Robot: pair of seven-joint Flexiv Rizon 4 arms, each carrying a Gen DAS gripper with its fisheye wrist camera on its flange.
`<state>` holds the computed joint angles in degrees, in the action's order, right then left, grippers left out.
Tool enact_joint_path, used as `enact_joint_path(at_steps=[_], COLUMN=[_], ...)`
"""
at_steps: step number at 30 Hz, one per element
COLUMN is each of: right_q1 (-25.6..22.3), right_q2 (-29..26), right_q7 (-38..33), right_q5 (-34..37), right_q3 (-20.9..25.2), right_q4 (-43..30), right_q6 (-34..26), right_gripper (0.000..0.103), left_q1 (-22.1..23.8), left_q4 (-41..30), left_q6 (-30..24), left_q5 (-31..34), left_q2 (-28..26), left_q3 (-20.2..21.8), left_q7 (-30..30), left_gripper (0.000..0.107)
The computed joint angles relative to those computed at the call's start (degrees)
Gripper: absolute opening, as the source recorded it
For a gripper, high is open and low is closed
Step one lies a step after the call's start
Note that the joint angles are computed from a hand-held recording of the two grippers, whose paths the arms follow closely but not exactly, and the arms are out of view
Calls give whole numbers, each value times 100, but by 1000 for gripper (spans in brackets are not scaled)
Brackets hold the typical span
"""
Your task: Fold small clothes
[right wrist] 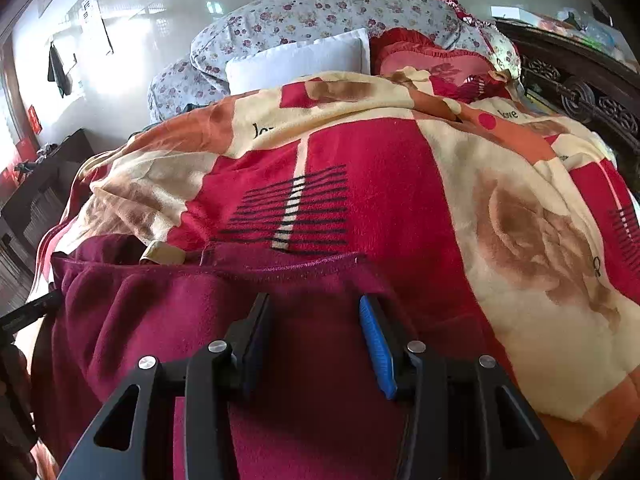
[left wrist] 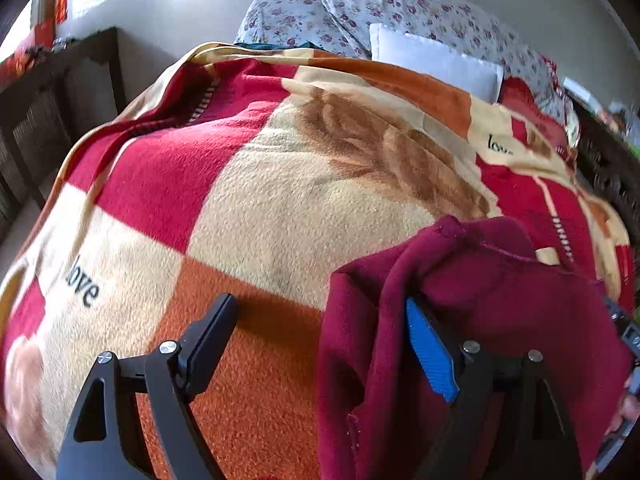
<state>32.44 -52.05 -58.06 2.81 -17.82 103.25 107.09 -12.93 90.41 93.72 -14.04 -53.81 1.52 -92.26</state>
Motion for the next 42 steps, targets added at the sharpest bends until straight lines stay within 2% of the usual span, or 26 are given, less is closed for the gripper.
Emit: enact_joint_path(at_steps=[1, 4, 6, 8, 11, 13, 15, 18, 21, 25, 27, 29, 31, 34, 37, 40, 42], right_q1=[56, 371, 291, 259, 157, -79, -208, 148, -8, -148, -4, 145, 53, -298, -220, 21, 142], right_q2=[25, 233, 427, 582, 670, 626, 511, 280, -8, -608, -733, -631, -492, -417, -496, -689, -816], right_q7=[-3, -7, -127, -313, -580, -626, -636, -639, -613, -293, -163, -66, -6, -166, -225, -224, -181], right_q5=[32, 254, 276, 205, -94, -399, -714, -944, -1404, -1884, -1961, -2176, -2183, -2017, -2036, -2194, -2280], right_q3=[-46, -242, 43, 324, 726, 1166, 1440, 1189, 1532, 1882, 1703, 1539, 1699, 2306, 2386, 2203, 2091], right_q4=[44, 342, 516, 580, 417, 161, -181, -693, -1380, -2592, -2813, -2778, -2655, -2708, -3000, -3430, -3659], right_q6=[25, 192, 533, 656, 512, 361, 86, -331, -919, -2318, -2614, -2919, -2962, -3036, -3520, -4201, -4457], right_gripper=[49, 52, 57, 57, 57, 57, 57, 54, 54, 54, 56, 56, 56, 57, 68, 74, 83], left_q1=[76, 574, 627, 860, 1141, 1268, 1483, 2099, 2689, 3366, 3470, 3438, 3370, 3374, 3598, 4143, 4496], left_q4=[90, 693, 1080, 1442, 1853, 2049, 2217, 2347, 2301, 2269, 2278, 2260, 2248, 2229, 2266, 2321, 2366], left_q6=[39, 389, 689, 950, 1174, 1285, 1464, 1694, 1620, 1419, 1400, 1363, 1340, 1299, 1268, 1075, 1021], left_q5=[1, 82, 141, 288, 456, 587, 786, 1268, 1645, 1932, 1999, 1976, 1944, 1915, 1985, 2168, 2186], left_q2=[48, 339, 518, 639, 738, 771, 742, 548, 279, -89, -130, -136, -92, -98, -199, -469, -729], left_q3=[-102, -749, -803, -1065, -1361, -1479, -1684, -2254, -2795, -3457, -3560, -3529, -3475, -3496, -3717, -4247, -4621], left_q7=[-1, 66, 37, 61, 19, -4, -34, -79, -159, -113, -63, -34, 3, 52, 135, 365, 477], left_gripper=[84, 84, 84, 84, 84, 84, 84, 84, 84, 84, 85, 85, 86, 87, 87, 87, 87])
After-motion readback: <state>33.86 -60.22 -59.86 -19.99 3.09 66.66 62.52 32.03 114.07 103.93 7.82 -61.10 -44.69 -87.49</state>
